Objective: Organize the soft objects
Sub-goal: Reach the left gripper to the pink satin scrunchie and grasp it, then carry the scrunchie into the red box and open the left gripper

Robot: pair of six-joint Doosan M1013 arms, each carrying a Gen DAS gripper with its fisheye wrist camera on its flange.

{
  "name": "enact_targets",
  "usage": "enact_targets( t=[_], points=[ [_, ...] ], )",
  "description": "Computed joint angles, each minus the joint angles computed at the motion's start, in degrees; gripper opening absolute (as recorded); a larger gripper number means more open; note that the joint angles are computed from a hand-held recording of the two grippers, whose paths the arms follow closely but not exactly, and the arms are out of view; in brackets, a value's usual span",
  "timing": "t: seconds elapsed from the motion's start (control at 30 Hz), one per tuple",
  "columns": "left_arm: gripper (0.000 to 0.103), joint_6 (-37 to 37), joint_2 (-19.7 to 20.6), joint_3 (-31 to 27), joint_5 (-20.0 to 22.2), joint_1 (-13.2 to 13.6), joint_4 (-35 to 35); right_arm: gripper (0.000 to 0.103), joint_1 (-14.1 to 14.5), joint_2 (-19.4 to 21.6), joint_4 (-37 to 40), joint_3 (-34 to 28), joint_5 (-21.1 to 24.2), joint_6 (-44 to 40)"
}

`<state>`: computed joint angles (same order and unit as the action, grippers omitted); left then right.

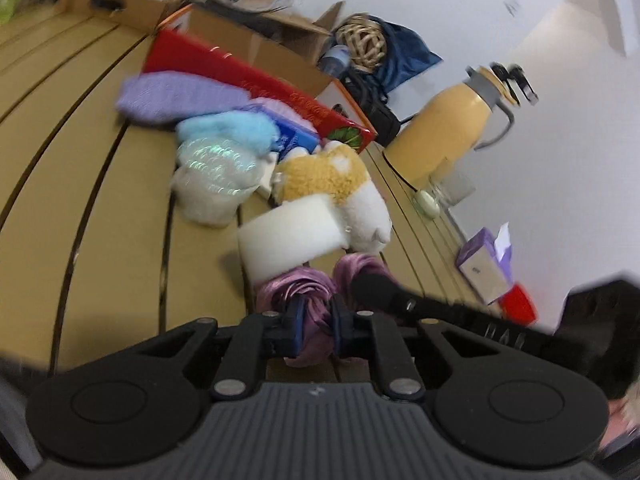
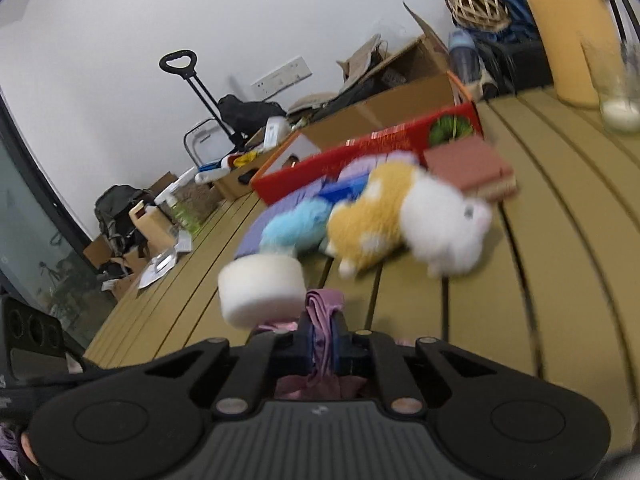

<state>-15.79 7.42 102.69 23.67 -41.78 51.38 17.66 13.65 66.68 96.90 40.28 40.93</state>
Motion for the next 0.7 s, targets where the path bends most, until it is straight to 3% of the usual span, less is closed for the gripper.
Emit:
enact_targets(
  t=[0.07,0.17,0.43,0.57,0.7],
  points=[
    [0.013,-3.9,-0.5,0.1,2.8,-0.6,4.6,0.008,0.0,-0.4,2.0,1.0,0.4,-0.1],
    [0.013,-7.1,-1.1,0.7,4.6,-1.4,9.7,0.008,1.0,-1.9,2.1,2.4,-3.0,-2.4],
    [0.013,-10.0,-2.1,1.5,7.2,-3.5,15.7,0.008,1.7,-4.6,3.6,4.8,-6.3,-6.3],
    [0.013,-10.4,-2.5,1.3,6.9,-3.2,17.8,0.008,1.8,-4.8,4.7,4.5,-6.6,-8.0],
    [0.013,-8.8,-2.4,-0.3,4.6,-0.6,20.7,0.008,1.7,-3.5,6.6,1.1,-5.8,-9.9]
  ],
)
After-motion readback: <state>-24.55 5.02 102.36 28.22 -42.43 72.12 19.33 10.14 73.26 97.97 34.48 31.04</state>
